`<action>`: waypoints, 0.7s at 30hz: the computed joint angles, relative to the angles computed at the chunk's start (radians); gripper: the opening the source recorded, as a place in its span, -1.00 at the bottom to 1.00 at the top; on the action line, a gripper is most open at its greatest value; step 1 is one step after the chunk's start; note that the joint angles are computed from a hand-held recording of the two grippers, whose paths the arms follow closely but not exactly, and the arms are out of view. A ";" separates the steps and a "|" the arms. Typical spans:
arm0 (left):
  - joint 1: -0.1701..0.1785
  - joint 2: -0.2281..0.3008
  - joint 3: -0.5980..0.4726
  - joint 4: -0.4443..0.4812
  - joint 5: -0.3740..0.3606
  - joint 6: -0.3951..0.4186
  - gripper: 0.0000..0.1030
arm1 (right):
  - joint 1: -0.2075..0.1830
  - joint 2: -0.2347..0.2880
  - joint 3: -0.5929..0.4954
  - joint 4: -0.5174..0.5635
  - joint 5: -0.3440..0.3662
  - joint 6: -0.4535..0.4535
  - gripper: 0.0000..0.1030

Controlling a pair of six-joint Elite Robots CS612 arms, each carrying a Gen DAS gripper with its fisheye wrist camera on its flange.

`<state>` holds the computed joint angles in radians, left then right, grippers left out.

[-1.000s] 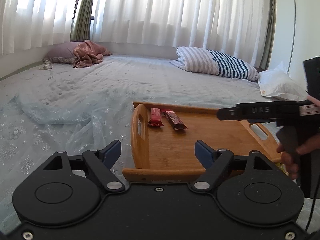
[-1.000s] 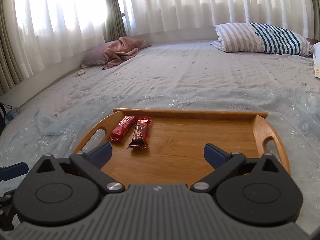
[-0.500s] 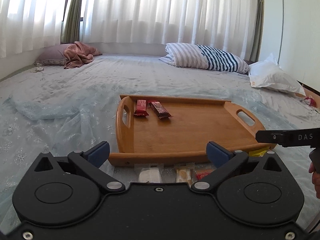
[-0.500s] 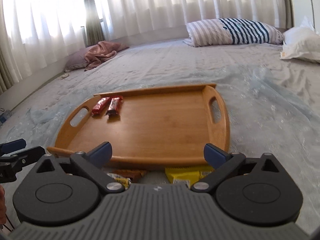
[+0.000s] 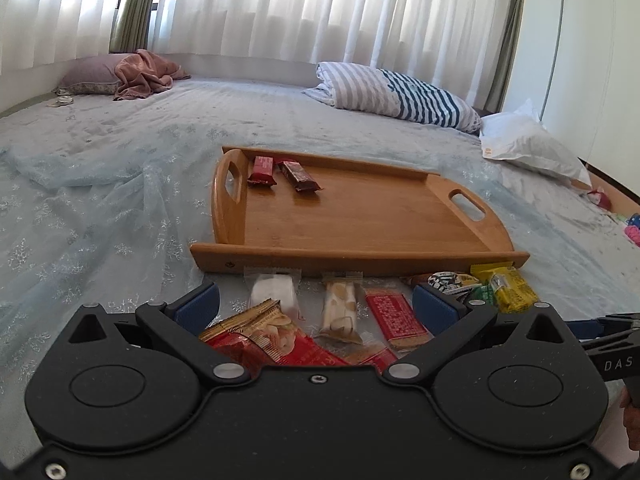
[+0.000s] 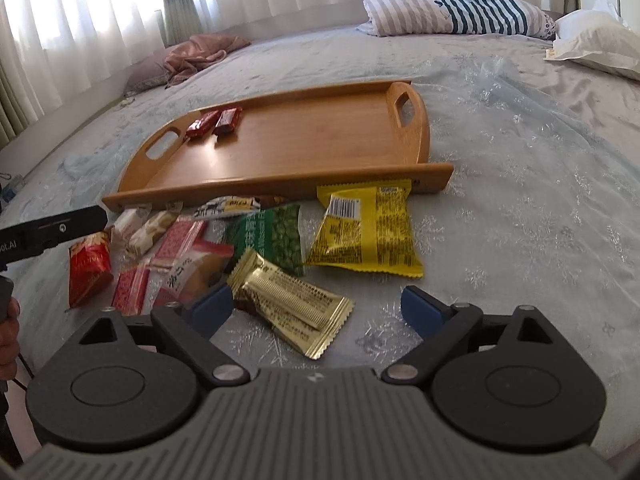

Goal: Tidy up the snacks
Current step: 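Grasp the red chip bag with the left tool while the right tool grasps the gold bar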

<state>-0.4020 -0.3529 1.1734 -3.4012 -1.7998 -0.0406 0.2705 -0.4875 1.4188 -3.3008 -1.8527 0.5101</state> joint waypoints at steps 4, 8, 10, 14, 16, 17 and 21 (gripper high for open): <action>0.004 -0.002 0.011 -0.001 -0.011 -0.009 1.00 | 0.014 0.021 -0.027 0.003 -0.043 -0.049 0.68; 0.002 -0.009 0.023 0.012 0.006 -0.001 1.00 | 0.021 0.036 -0.053 0.011 -0.073 -0.112 0.43; 0.000 -0.012 0.030 0.018 0.012 0.002 1.00 | 0.022 0.039 -0.059 0.009 -0.070 -0.137 0.41; -0.007 -0.024 0.050 0.031 0.039 -0.015 1.00 | 0.026 0.040 -0.060 0.002 -0.063 -0.185 0.07; -0.014 -0.033 0.064 0.046 0.065 -0.025 0.99 | 0.029 0.042 -0.061 -0.001 -0.069 -0.202 -0.14; -0.019 -0.037 0.069 0.051 0.088 -0.029 0.99 | 0.028 0.044 -0.061 -0.009 -0.061 -0.205 -0.25; -0.040 -0.042 0.082 0.053 0.180 -0.002 0.93 | 0.025 0.049 -0.063 -0.026 -0.056 -0.187 -0.28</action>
<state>-0.4422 -0.3951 1.2550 -3.3481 -1.6201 -0.0425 0.2958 -0.4385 1.3558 -3.3263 -1.9082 0.3231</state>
